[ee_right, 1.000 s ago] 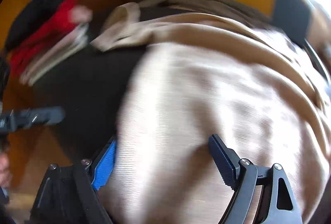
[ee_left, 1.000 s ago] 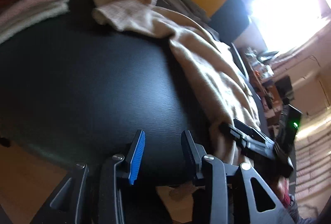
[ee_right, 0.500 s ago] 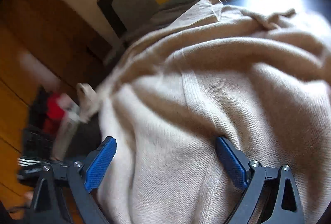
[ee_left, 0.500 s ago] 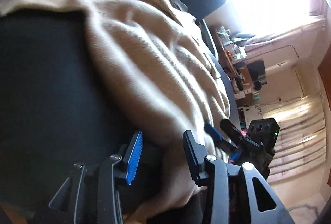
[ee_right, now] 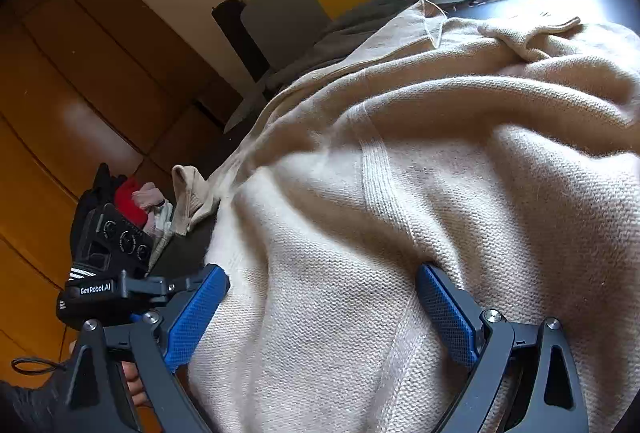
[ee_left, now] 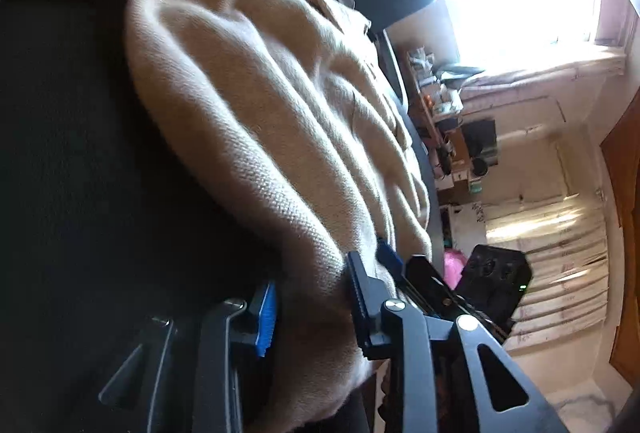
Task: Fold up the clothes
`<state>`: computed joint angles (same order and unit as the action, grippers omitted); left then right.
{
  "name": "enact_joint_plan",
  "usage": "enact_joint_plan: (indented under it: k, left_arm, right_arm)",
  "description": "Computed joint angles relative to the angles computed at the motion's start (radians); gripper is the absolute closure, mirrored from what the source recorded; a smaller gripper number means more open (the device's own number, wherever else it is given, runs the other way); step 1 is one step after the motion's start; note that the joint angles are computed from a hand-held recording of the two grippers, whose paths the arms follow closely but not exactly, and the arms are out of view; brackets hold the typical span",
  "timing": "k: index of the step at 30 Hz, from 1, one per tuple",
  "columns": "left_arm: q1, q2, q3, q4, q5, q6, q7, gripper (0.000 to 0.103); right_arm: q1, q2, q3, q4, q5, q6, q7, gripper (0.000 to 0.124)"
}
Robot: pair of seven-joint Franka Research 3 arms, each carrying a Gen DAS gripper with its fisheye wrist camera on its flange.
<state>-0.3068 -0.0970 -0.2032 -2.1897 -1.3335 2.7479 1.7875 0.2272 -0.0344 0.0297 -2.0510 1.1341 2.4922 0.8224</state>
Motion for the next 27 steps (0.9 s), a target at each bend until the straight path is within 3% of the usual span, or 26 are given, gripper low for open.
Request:
enact_joint_plan:
  k: [1,7,10,14,17,20,21,22,23,27]
  left_arm:
    - [-0.001,-0.022,-0.003,-0.026,-0.012,0.036,-0.009,0.062]
    - [-0.030,-0.101,0.016,-0.121,-0.099,0.195,0.005,0.051]
    - [-0.030,-0.087,0.032,-0.095,-0.170,0.177,0.084,0.045]
    - [-0.017,-0.033,0.016,-0.037,-0.118,0.178,0.065,0.045]
    - [-0.017,0.029,-0.015,0.029,0.057,0.195,-0.074,0.045]
    - [-0.007,0.040,-0.001,0.068,0.067,0.036,-0.037,0.050]
    - [-0.003,0.036,-0.006,0.068,0.110,0.025,-0.054,0.064]
    - [-0.001,0.030,-0.011,0.066,0.154,0.022,-0.071,0.081]
    - [-0.002,0.014,-0.020,0.051,0.207,0.065,-0.092,0.087]
    - [-0.033,-0.070,0.020,0.009,0.026,0.148,0.087,0.096]
  right_arm:
    - [-0.003,-0.004,-0.003,-0.004,-0.002,-0.002,-0.004,0.026]
    - [-0.007,-0.005,-0.007,-0.005,0.019,-0.015,-0.035,0.024]
    - [0.000,-0.007,0.000,-0.010,0.023,0.006,-0.058,0.022]
    - [0.003,-0.005,0.001,-0.005,0.005,0.010,-0.046,0.021]
    - [-0.001,0.001,-0.003,0.004,-0.002,-0.007,-0.035,0.021]
    - [-0.004,0.003,-0.003,0.009,-0.016,-0.014,-0.028,0.021]
    - [-0.005,0.004,-0.003,0.010,-0.021,-0.016,-0.026,0.021]
    - [-0.005,0.005,-0.003,0.012,-0.027,-0.018,-0.023,0.021]
    - [-0.006,0.006,-0.003,0.014,-0.033,-0.020,-0.019,0.021]
    - [-0.009,0.013,-0.001,0.026,-0.063,-0.026,0.017,0.021]
